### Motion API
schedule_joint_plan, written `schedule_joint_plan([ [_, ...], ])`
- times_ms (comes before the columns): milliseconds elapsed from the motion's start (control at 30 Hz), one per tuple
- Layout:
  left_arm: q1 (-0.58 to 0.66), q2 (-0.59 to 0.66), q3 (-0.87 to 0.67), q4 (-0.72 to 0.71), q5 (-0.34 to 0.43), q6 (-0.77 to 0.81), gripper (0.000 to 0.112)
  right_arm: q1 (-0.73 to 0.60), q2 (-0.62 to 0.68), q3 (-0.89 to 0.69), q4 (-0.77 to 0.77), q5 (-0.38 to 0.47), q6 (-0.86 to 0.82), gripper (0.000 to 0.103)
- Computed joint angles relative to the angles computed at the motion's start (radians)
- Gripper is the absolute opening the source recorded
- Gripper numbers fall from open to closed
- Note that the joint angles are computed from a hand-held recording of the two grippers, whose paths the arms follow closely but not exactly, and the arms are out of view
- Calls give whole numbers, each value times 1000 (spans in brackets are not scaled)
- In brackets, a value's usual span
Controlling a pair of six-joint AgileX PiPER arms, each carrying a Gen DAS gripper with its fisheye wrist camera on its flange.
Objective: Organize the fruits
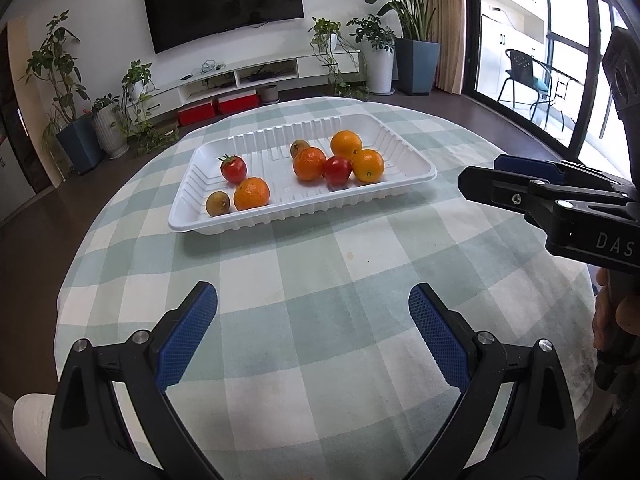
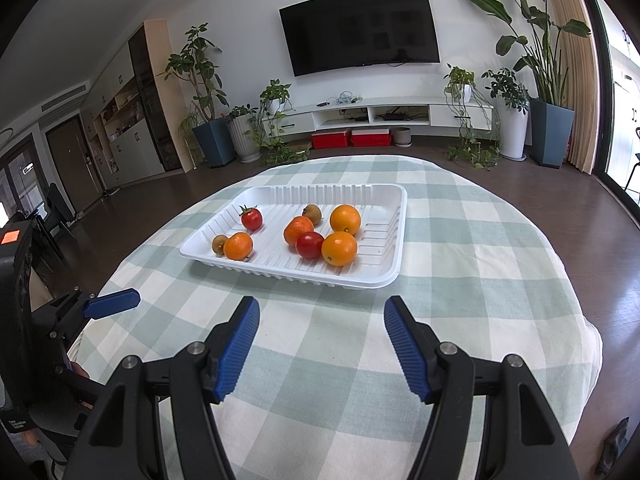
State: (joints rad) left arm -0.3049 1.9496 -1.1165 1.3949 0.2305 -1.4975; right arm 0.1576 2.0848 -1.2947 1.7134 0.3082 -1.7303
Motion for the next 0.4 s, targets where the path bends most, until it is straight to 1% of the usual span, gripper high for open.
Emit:
schedule_joint_plan([
  [133, -5, -7, 14, 116, 12, -114, 97, -1, 1, -1, 0, 0, -1, 69],
  [300, -12, -9, 15, 123, 14, -108, 98, 1, -3, 4, 6, -1, -5, 71],
  [400, -30, -4, 11, 119, 50, -99, 98, 1, -3, 4, 5, -1, -5, 71],
])
